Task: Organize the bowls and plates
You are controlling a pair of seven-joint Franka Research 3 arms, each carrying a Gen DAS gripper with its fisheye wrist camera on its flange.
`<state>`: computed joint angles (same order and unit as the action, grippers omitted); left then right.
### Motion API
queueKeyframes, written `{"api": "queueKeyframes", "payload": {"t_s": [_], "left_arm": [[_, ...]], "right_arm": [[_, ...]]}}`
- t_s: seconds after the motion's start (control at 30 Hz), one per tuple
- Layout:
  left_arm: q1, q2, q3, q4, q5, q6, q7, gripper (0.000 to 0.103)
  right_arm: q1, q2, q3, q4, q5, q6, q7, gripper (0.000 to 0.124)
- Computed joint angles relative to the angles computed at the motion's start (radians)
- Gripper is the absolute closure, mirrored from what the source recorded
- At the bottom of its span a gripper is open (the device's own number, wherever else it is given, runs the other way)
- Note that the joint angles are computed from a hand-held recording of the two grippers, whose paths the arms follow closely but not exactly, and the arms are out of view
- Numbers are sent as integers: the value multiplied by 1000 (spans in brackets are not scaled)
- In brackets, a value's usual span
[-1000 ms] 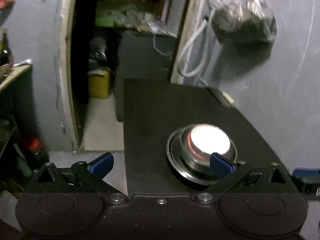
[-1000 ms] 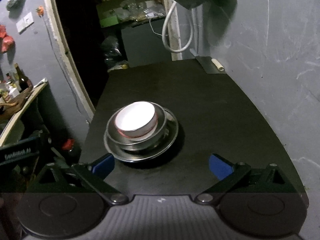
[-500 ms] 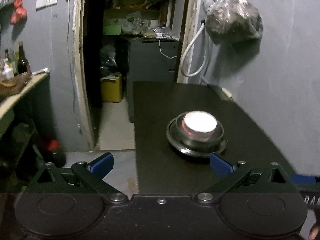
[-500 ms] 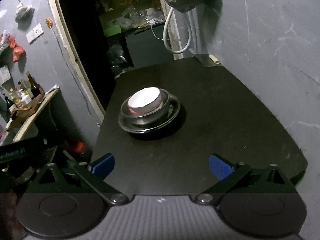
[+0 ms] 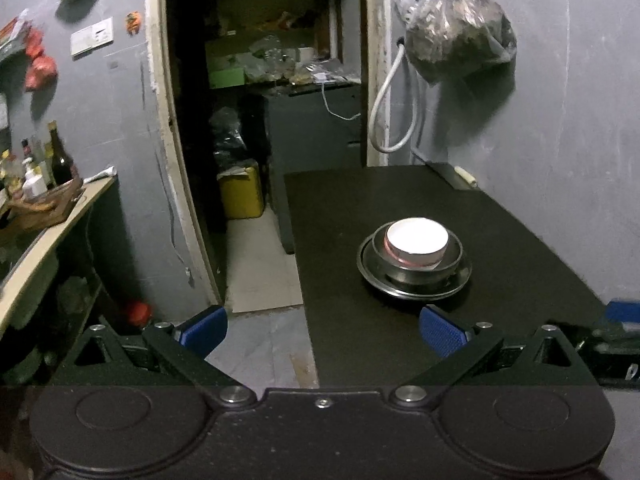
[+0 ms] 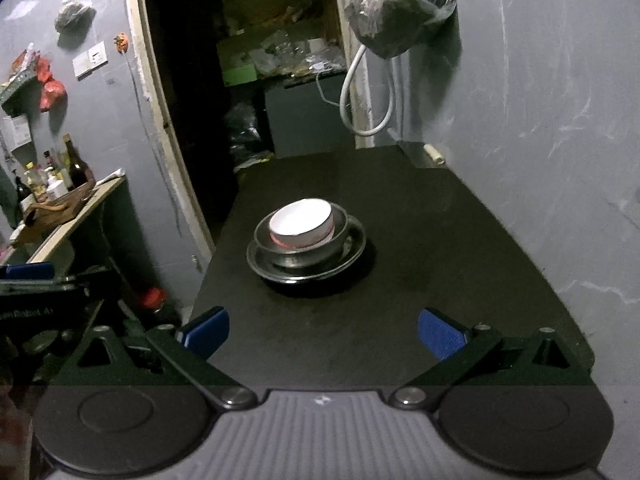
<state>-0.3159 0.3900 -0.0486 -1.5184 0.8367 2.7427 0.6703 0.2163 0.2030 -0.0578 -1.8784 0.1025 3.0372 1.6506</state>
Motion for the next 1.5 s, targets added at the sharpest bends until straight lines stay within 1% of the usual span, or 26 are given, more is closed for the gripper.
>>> {"api": "queueKeyframes", "payload": {"t_s": [0.03,0.07,0.13,0.2,0.3,0.37,0.43,0.53,0.67,0.73,0.8,0.9,0.97,1.0,1.03,1.1,1.17,1.33,1.5], "left_arm": [[2,2,2,0,9,8,13,1],[7,5,4,2,18,22,34,1],[24,7,3,-3,19,62,80,1],[39,2,12,-24,25,122,102,1],[67,-1,9,-50,-8,163,154,1],[78,-10,21,-80,-14,206,165,1],[96,-15,23,-111,-34,249,185,1],[126,-7,9,-141,-97,284,236,1],[124,3,25,-164,-144,296,262,1],[137,0,15,-182,-172,318,287,1],[159,0,-13,-194,-212,323,339,1],[188,8,-49,-210,-265,351,426,1],[184,21,-45,-214,-283,375,462,1],[167,28,-28,-211,-282,375,469,1],[160,34,-23,-205,-287,364,483,1],[175,46,-45,-198,-312,356,524,1],[190,55,-65,-196,-344,365,555,1],[191,77,-72,-181,-399,377,587,1],[215,73,-103,-196,-439,402,624,1]], "right_arm": [[31,2,-35,0,-44,7,48,21],[79,3,-89,4,-111,4,129,21],[132,8,-151,10,-208,-5,260,21],[164,12,-185,14,-291,-11,365,21],[222,17,-243,23,-441,-27,535,21],[260,16,-278,22,-546,-33,647,21],[278,15,-290,24,-625,-48,722,21],[279,5,-270,21,-698,-78,773,21],[237,-12,-202,10,-706,-111,760,21],[220,-16,-180,2,-729,-106,780,21],[207,-17,-169,-7,-773,-88,820,21],[203,-14,-177,-23,-900,-41,922,21],[179,-12,-147,-27,-903,-53,915,21],[168,-11,-134,-28,-899,-59,907,21],[162,-12,-127,-26,-901,-66,907,21],[160,-15,-127,-18,-936,-81,940,21],[151,-19,-119,-14,-964,-92,964,21],[120,-33,-90,-24,-992,-120,993,21],[96,-45,-64,-35,-994,-141,1010,21]]}}
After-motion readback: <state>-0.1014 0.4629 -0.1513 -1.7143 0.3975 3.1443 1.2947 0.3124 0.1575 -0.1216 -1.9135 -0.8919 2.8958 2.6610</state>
